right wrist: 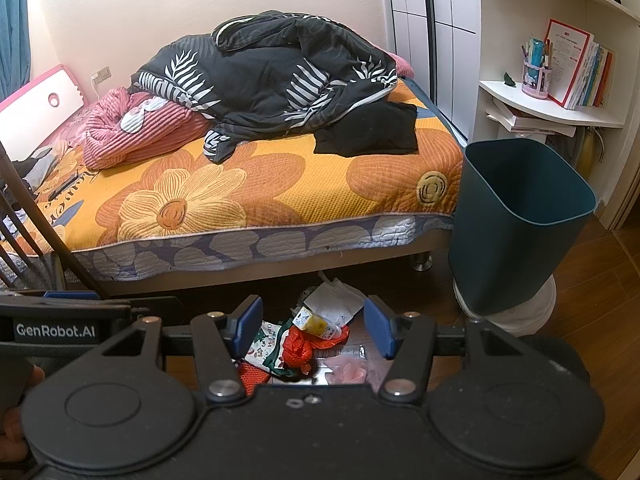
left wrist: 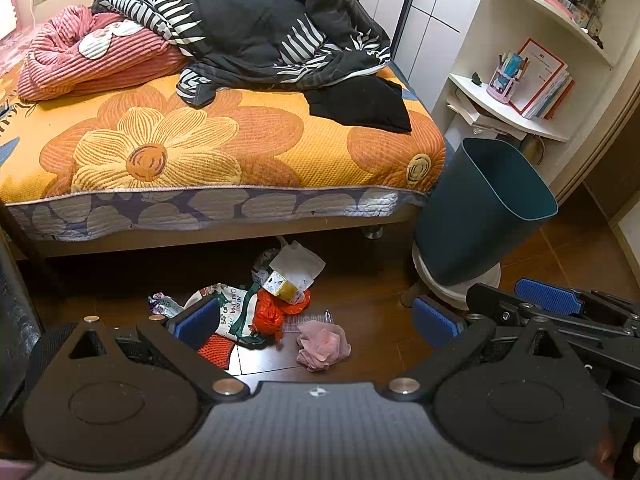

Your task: Collect trash

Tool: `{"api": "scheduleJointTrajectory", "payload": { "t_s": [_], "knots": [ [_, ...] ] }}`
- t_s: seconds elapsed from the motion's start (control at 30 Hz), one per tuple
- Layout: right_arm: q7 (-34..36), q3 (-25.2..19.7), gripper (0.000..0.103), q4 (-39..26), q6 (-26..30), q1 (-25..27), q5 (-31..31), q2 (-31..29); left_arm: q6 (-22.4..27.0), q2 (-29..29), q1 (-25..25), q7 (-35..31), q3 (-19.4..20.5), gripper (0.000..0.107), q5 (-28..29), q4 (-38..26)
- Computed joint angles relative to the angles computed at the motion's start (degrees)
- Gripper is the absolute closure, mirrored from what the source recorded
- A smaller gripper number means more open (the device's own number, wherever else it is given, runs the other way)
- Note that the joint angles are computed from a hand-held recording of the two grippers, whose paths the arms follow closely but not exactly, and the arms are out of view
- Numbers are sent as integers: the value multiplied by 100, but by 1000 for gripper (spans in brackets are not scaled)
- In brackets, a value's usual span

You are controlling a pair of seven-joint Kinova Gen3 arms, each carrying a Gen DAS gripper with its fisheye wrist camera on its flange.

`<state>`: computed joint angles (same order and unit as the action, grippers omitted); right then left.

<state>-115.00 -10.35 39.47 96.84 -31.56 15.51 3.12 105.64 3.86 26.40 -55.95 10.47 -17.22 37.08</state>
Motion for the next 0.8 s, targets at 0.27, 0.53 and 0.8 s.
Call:
{"api": "scheduleJointTrajectory", "payload": {
  "t_s": [0.27,0.53,0.8],
  "knots": [
    [-3,-1,46,3,-6,-6,7,0,-2,-3,8,3,5,5,-10,6],
    [114,-10,46,112,-58,37,-45,-12,-14,-19,-27,11,-4,5,38,39],
    [752,198,46,-161,4,226,-531,355,-151,38,-480,-170,-201,5,596,204]
  ]
}}
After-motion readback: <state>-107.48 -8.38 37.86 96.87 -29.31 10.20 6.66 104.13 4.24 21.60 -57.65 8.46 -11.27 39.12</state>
